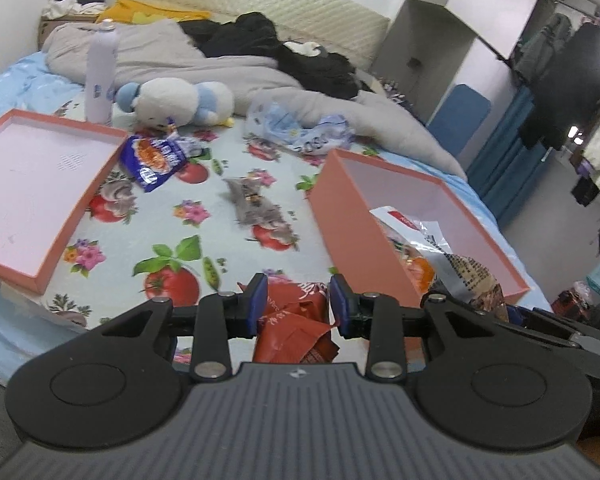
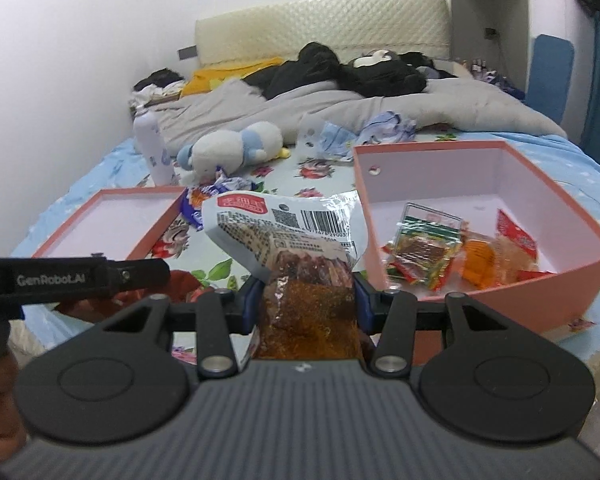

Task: Organize snacks
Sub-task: 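Carry the red foil bag with the left gripper while the right carries the orange pack over the box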

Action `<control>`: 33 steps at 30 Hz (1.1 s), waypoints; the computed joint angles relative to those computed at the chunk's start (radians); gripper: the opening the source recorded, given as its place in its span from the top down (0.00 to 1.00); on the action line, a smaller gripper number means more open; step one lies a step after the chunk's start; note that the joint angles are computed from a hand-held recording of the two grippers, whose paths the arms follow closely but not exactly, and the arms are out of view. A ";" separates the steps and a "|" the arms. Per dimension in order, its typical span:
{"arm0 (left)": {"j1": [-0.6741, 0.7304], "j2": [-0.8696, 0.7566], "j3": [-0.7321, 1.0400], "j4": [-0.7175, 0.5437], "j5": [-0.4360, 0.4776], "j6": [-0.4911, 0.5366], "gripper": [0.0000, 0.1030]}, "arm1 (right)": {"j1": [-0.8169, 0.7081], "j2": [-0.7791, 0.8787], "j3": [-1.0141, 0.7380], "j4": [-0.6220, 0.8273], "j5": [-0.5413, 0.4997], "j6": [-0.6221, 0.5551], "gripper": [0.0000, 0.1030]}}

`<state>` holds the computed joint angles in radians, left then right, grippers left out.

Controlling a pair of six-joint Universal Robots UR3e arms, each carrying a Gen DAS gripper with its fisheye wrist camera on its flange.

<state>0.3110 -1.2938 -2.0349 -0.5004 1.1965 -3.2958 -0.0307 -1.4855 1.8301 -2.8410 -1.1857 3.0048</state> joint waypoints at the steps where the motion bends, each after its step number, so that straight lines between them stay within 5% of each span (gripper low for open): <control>1: -0.007 0.004 0.000 0.000 -0.003 -0.003 0.62 | -0.012 -0.017 0.015 0.001 0.001 -0.001 0.52; 8: -0.058 -0.003 0.016 0.009 -0.044 -0.019 0.62 | -0.081 -0.109 0.084 0.028 -0.004 0.015 0.52; 18: -0.216 -0.274 0.267 0.051 0.006 -0.059 0.62 | -0.157 -0.064 0.024 0.035 0.015 0.015 0.52; 26: -0.310 -0.606 0.705 -0.046 0.049 -0.059 0.62 | -0.202 0.103 -0.164 0.056 0.022 0.037 0.52; 33: -0.357 -0.969 1.282 -0.278 0.070 -0.058 0.62 | -0.212 0.312 -0.423 0.137 0.019 0.036 0.52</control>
